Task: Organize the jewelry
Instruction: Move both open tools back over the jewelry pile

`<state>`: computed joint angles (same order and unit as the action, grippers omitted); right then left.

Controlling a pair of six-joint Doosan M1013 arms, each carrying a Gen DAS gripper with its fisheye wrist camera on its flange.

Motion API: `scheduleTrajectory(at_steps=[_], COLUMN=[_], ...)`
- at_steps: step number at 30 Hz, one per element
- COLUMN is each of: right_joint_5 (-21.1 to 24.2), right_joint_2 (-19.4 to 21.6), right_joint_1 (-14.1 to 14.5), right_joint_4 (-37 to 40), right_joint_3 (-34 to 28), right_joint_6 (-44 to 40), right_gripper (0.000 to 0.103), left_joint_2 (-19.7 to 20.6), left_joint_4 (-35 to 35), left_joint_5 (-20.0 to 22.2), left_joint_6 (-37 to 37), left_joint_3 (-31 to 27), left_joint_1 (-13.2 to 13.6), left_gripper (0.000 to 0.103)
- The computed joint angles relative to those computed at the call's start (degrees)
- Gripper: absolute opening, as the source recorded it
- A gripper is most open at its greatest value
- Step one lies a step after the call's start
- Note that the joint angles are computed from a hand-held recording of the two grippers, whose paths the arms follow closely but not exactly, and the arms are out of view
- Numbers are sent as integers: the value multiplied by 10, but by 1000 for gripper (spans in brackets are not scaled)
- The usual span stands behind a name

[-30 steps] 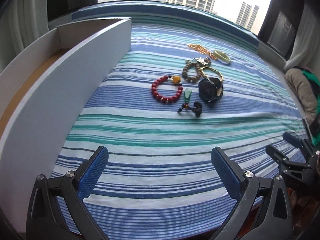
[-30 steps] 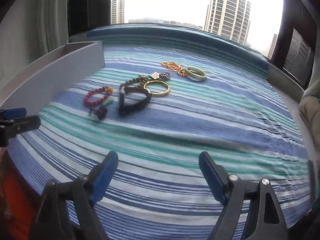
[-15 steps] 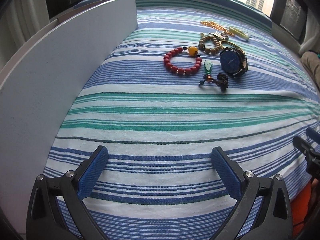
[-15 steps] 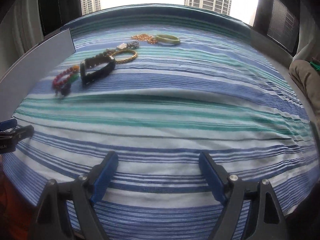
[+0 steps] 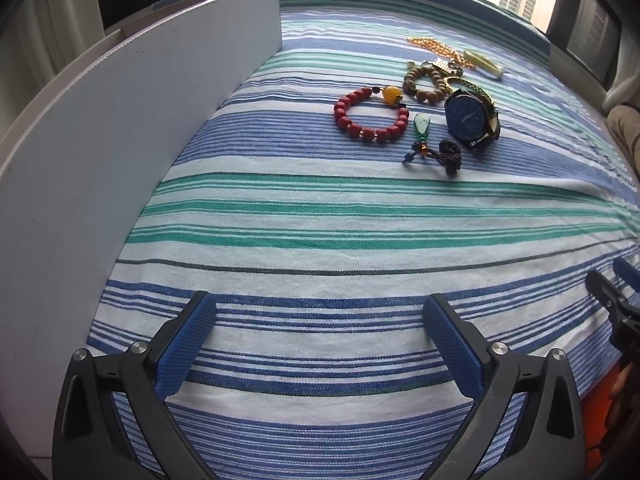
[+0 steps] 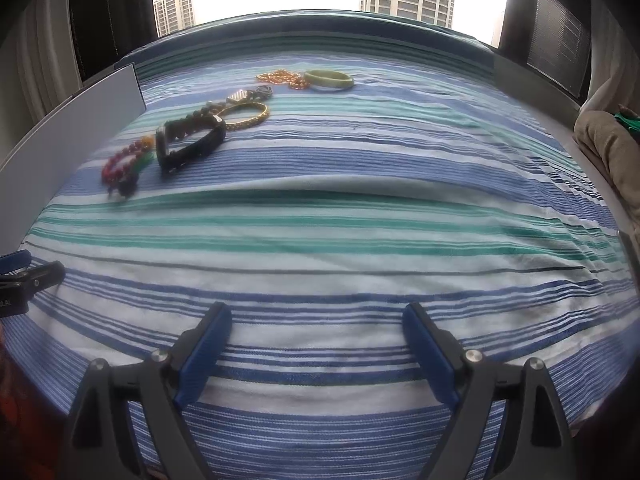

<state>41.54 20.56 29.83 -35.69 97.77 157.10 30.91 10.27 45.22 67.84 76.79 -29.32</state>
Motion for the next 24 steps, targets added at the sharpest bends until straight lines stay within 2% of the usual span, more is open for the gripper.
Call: scheduleTrajectory(at_steps=[6,12,15,19,22,24], right_joint_5=[-3,-1,-2,-4,-3,-2], right_joint_2=[-1,-1,-2,-2,-1,-1], right_joint_1=[0,0,0,-1,-1,-1], right_joint_4=[-5,-4,-3,2,1,3], right_joint_3=[3,3,3,3,3,2], right_joint_6=[5,7,6,-1,3,3], right_gripper=[89,89,89,89,90,91], left_joint_2=[6,6,13,5,23,46], left_joint_4=[-5,-15,-29,-98,-159,-158], left_joint_5=[19,17,53,16,23,30], left_joint_6=[3,21,39,98,142,150], left_joint_3=[-11,-11,-30,-41,-81,-113], left_joint_1=[0,3,4,9,11,6], left_gripper=[103,103,102,102,102,102])
